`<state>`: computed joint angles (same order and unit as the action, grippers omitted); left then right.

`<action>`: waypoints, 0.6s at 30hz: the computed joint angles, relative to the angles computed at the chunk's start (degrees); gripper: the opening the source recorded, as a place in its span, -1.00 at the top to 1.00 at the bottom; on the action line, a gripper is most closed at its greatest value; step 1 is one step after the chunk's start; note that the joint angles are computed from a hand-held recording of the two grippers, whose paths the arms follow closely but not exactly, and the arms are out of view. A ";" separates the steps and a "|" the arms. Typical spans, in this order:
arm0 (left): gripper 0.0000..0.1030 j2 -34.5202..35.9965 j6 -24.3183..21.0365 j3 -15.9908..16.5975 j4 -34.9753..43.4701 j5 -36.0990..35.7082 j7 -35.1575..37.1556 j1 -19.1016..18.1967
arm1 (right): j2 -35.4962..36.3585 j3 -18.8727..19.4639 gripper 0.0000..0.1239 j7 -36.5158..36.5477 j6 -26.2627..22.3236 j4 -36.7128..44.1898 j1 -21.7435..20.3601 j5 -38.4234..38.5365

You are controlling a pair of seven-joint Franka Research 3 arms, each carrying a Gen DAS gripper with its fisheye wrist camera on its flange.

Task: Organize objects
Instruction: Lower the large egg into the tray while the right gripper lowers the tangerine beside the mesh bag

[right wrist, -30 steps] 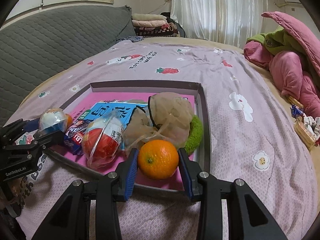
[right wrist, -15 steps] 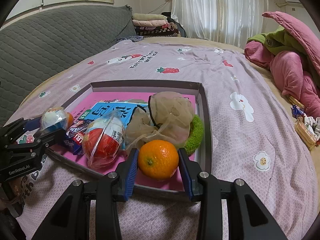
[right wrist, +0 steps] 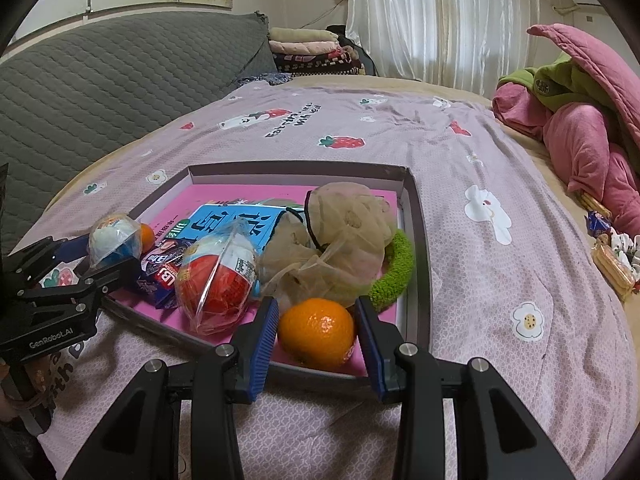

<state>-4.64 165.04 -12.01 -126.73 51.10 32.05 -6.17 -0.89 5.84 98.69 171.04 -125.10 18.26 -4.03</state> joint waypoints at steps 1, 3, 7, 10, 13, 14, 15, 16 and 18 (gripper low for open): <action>-0.37 -0.09 -0.09 -0.01 -0.05 0.09 -0.19 0.01 | 0.00 -0.01 0.35 0.03 0.06 -0.02 0.00 0.02; -0.37 -0.10 -0.24 0.02 -0.06 -0.19 -0.05 -0.02 | 0.04 -0.02 0.35 -0.30 0.10 0.01 0.04 0.31; -0.37 -0.19 -0.36 0.06 -0.12 -0.27 -0.06 0.06 | -0.48 0.07 0.35 -0.63 0.16 -0.51 0.06 0.93; -0.37 -0.14 -0.53 0.02 -0.07 0.11 -0.62 0.15 | -0.63 0.13 0.35 -1.41 0.05 -0.59 0.06 2.04; -0.38 0.02 -0.71 0.00 0.09 0.62 -1.10 0.18 | -0.77 0.20 0.35 -1.72 0.02 -0.72 0.01 2.61; -0.38 0.01 -0.83 -0.01 0.11 0.94 -1.46 0.21 | -0.77 0.23 0.34 -1.83 -0.04 -0.70 0.01 2.80; -0.38 0.06 -0.92 0.03 0.19 1.07 -1.54 0.22 | -0.86 0.22 0.34 -2.15 -0.08 -0.74 0.03 3.18; -0.38 0.08 -1.09 0.04 0.25 1.26 -1.62 0.22 | -0.88 0.26 0.34 -2.03 -0.01 -0.81 -0.03 2.96; -0.38 0.14 -1.04 0.13 0.27 1.38 -2.10 0.25 | -0.94 0.29 0.34 -1.96 0.02 -0.88 -0.09 2.93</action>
